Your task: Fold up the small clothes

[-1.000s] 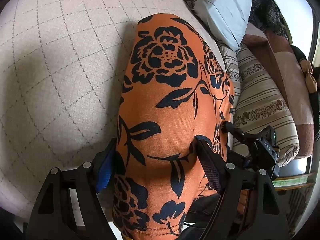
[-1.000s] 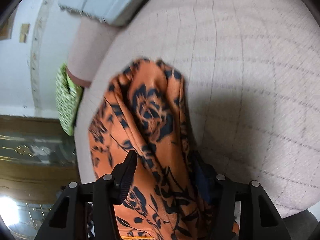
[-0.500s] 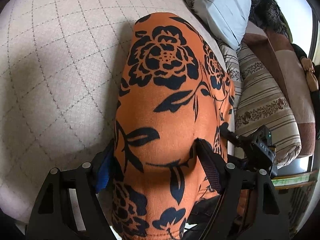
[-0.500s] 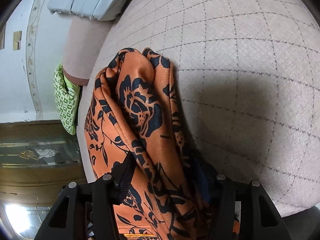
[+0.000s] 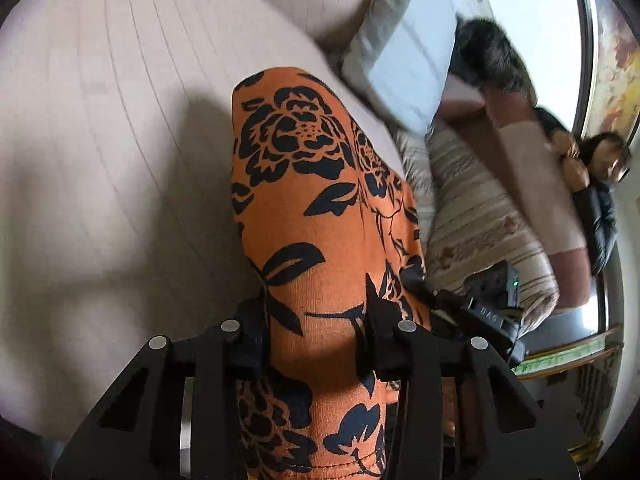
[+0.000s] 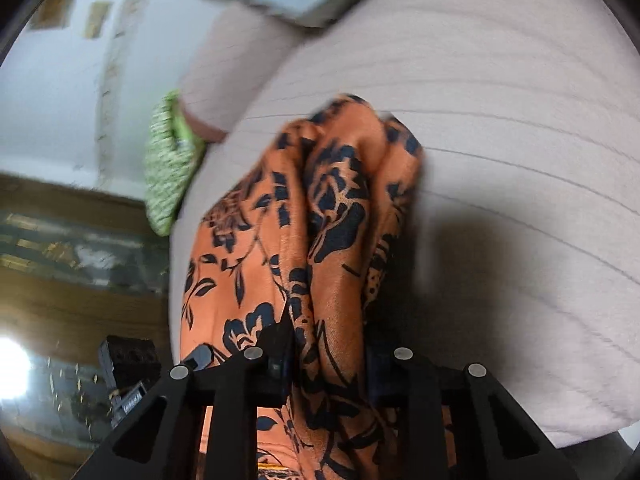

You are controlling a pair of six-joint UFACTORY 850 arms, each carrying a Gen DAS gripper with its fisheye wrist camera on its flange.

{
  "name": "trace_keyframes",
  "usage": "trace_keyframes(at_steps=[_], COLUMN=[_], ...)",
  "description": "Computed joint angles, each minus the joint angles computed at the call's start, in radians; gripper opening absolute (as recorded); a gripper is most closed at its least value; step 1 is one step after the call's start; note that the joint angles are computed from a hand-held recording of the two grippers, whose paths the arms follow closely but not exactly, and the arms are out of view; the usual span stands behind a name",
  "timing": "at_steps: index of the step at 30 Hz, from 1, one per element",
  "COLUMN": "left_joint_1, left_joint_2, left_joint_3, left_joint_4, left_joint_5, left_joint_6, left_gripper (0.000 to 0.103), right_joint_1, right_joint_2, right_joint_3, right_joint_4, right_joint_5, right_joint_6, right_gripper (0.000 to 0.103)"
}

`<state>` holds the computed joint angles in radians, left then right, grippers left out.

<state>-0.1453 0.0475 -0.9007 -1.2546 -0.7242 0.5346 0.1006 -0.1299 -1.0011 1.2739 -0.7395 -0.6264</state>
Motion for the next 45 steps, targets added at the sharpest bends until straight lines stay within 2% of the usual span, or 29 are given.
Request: trace_keyframes(at_steps=[6, 10, 13, 14, 16, 17, 18, 20, 22, 27, 29, 31, 34, 36, 37, 38, 41, 43, 45], left_joint_1=[0.117, 0.175, 0.193, 0.192, 0.175, 0.171, 0.171, 0.173, 0.163, 0.141, 0.133, 0.115, 0.101, 0.091, 0.089, 0.1, 0.096, 0.076, 0.03], left_joint_2=[-0.01, -0.099, -0.18, -0.222, -0.304, -0.332, -0.329, -0.331, -0.318, -0.289, -0.245, -0.191, -0.132, -0.11, -0.106, -0.101, -0.072, -0.088, -0.09], left_joint_3=[-0.12, -0.216, -0.236, -0.238, -0.248, -0.251, -0.252, -0.273, -0.277, -0.255, -0.219, -0.175, -0.098, -0.055, -0.037, -0.021, 0.005, -0.001, -0.007], left_joint_4=[0.161, 0.223, 0.188, 0.201, 0.348, 0.397, 0.404, 0.418, 0.436, 0.533, 0.562, 0.577, 0.554, 0.522, 0.51, 0.465, 0.422, 0.512, 0.653], left_joint_5=[-0.014, -0.033, -0.036, -0.028, -0.015, -0.034, -0.034, -0.059, -0.033, -0.038, -0.04, -0.009, 0.019, 0.039, 0.053, 0.055, 0.105, 0.135, 0.183], left_joint_6=[-0.062, -0.056, -0.023, -0.044, -0.212, -0.296, -0.338, -0.348, -0.356, -0.441, -0.458, -0.46, -0.441, -0.427, -0.432, -0.417, -0.386, -0.436, -0.528], left_gripper=[0.036, 0.037, 0.038, 0.042, 0.049, 0.059, 0.062, 0.061, 0.061, 0.062, 0.062, 0.062, 0.062, 0.062, 0.062, 0.062, 0.062, 0.062, 0.063], right_joint_1=[0.109, 0.16, 0.178, 0.179, 0.184, 0.184, 0.176, 0.151, 0.138, 0.183, 0.196, 0.227, 0.283, 0.289, 0.284, 0.283, 0.303, 0.31, 0.295], right_joint_2=[-0.122, -0.237, -0.298, -0.309, -0.342, -0.372, -0.407, -0.435, -0.426, -0.348, -0.299, -0.233, -0.157, -0.134, -0.129, -0.126, -0.064, -0.091, -0.132], right_joint_3=[-0.186, -0.338, -0.403, -0.404, -0.408, -0.42, -0.422, -0.41, -0.397, -0.421, -0.387, -0.324, -0.225, -0.179, -0.168, -0.167, -0.129, -0.141, -0.138], right_joint_4=[0.058, 0.036, -0.016, -0.039, -0.113, -0.155, -0.156, -0.045, -0.033, -0.367, -0.375, -0.421, -0.605, -0.595, -0.546, -0.539, -0.633, -0.732, -0.701], right_joint_5=[-0.022, -0.013, 0.017, 0.037, 0.076, 0.08, 0.064, 0.006, -0.013, 0.021, 0.006, 0.051, 0.122, 0.154, 0.156, 0.155, 0.221, 0.219, 0.188], right_joint_6=[-0.005, 0.025, 0.058, 0.066, 0.12, 0.182, 0.231, 0.205, 0.168, 0.443, 0.448, 0.463, 0.567, 0.556, 0.51, 0.496, 0.558, 0.664, 0.681], right_gripper=[0.026, 0.026, 0.026, 0.026, 0.027, 0.029, 0.031, 0.035, 0.036, 0.037, 0.037, 0.038, 0.036, 0.026, 0.013, 0.009, 0.008, 0.008, 0.008])
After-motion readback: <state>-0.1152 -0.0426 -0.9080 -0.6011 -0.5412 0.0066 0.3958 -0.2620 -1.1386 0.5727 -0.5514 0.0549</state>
